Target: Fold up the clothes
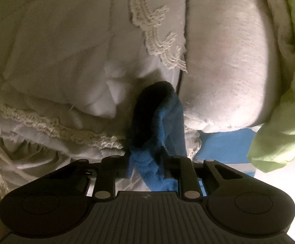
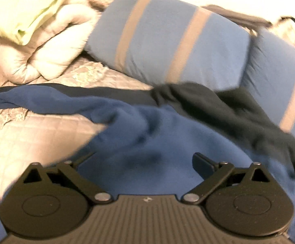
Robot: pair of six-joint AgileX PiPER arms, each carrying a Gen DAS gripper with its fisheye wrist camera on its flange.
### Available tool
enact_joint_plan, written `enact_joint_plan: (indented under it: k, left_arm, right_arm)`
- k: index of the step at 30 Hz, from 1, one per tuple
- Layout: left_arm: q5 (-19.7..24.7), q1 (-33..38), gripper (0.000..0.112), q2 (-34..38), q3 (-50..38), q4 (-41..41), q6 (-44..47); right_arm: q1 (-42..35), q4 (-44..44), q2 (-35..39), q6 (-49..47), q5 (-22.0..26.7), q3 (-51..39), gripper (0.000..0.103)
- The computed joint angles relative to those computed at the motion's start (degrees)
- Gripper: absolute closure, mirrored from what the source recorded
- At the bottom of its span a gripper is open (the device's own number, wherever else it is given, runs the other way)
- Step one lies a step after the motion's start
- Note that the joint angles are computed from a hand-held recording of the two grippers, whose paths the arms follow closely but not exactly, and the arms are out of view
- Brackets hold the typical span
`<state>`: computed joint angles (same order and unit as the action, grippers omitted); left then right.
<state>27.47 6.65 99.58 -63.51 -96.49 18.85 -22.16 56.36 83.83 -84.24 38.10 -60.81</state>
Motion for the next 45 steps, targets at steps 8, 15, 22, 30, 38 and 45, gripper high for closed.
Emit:
enact_joint_plan:
  k: [8,15,22,30,38,45]
  left_arm:
    - [0.8,1.3,0.094,-0.4,-7.9,18.6,-14.1]
    - [3.5,0.7,0.097,0.3,-17.5,39.8,-29.1]
    - [5.3,-1.0,0.097,-2.4,-14.3,54.3,-40.5]
    - [13.1,-2.4,0.077,-3.3,-17.9,67.0,-50.6]
    - [16.0,-15.5,0.044,-9.5,-27.3,92.5,-64.2]
    - [22.7,-31.9,0.031,-1.2,-50.0,99.5,-64.0]
  right_arm:
    - [22.3,-31.0,11.4,36.2,-23.5,-7.3,0.027]
    - [20.8,-56.4,16.9,58.2,-15.2,-18.1,0.094]
    - [15.9,-46.1,17.0,40.9,-3.4,-23.8,0.094]
    - [0.6,-14.9,16.0,23.9,14.3,-28.4,0.003]
    - [-18.0,1.6,14.1,11.8,19.5,-26.5,0.000]
    - [-26.3,-3.2,22.8,27.1,27.4,-36.8,0.000]
